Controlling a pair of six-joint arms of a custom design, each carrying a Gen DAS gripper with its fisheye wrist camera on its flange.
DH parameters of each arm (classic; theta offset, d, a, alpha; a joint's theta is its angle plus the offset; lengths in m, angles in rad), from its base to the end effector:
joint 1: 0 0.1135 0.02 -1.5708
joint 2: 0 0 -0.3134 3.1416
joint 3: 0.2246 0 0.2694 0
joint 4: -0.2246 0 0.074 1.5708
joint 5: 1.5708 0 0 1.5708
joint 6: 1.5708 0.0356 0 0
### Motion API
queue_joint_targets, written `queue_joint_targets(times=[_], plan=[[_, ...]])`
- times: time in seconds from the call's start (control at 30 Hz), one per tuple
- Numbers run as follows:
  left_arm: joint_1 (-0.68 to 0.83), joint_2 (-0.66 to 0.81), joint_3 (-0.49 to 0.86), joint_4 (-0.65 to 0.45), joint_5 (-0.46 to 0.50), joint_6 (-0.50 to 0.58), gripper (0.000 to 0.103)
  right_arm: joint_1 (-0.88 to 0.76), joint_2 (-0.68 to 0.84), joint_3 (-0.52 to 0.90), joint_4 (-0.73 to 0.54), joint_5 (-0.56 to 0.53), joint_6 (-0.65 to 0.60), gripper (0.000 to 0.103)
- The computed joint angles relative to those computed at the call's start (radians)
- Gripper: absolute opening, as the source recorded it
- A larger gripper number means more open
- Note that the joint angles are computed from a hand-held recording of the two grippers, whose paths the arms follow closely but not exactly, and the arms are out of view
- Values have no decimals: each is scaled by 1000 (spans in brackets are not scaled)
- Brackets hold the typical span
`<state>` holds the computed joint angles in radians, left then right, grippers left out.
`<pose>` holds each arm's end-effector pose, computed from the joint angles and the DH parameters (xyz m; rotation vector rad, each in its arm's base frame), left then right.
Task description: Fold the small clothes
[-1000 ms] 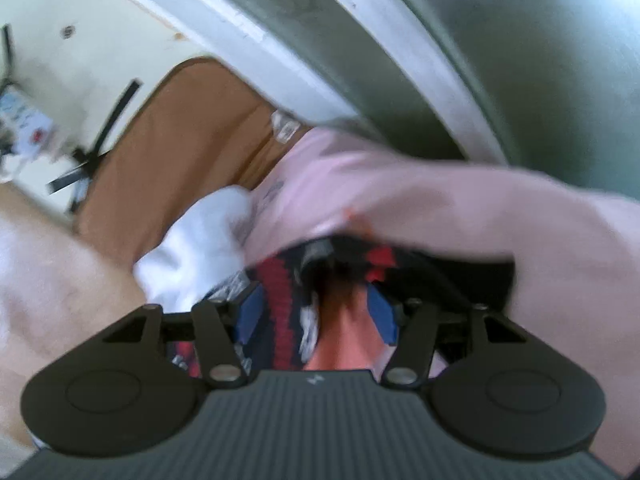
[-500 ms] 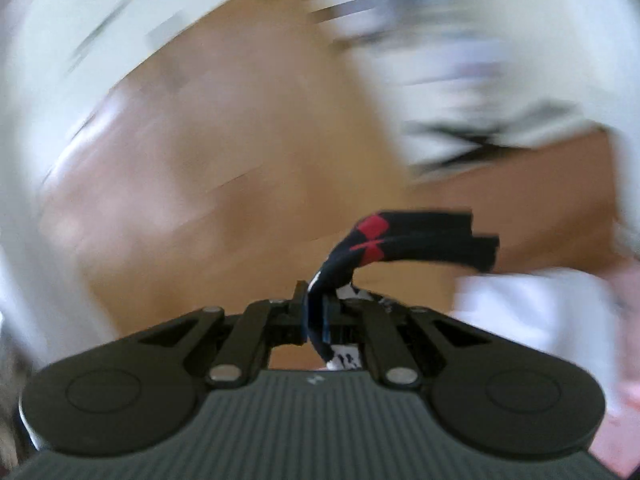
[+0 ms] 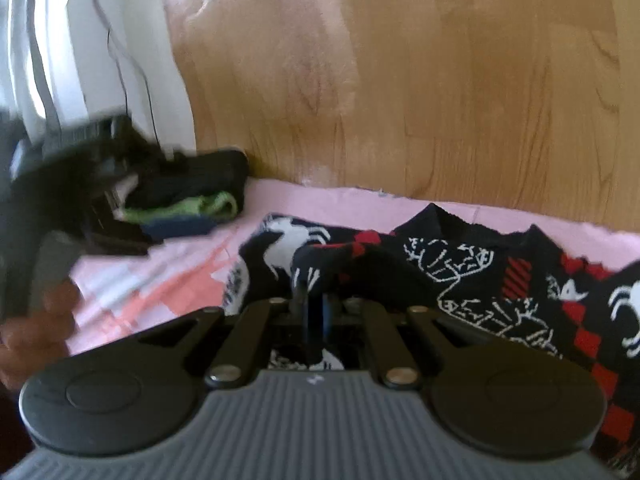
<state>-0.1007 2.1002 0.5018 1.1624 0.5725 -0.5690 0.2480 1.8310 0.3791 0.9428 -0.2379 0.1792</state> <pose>0.3216 -0.0519 0.0759 -0.1010 2.0714 -0.9935 0.2754 0.0784 0.1098 -0.2193 2.0925 0.5063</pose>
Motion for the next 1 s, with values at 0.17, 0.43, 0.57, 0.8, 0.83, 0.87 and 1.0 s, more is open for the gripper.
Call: queue_joint_targets(times=[0.17,0.43,0.57,0.8,0.83,0.87,1.0], plan=[[-32,-14,-18,-2,-44,49,76,37,-68,8,-70,-30,-6,16],[-43,-9,0,-53,-44,69,76,-99,-175,-57,-297,-196,-109,55],[-66,-16,5,-82,-44,93,76,-168,-186,-110,-139,-174,10,55],[-78,-18,-4,-65,-12,112,76,29,-14,59,-174,156,-145,55],[-80,-18,-4,-66,-14,113,76,49,14,88,-173,184,-176,55],[-80,-18,-3,-68,-15,115,76,57,28,107,-181,197,-206,54],[-72,-19,9,-98,-1,116,76,79,45,130,-170,243,-320,18]])
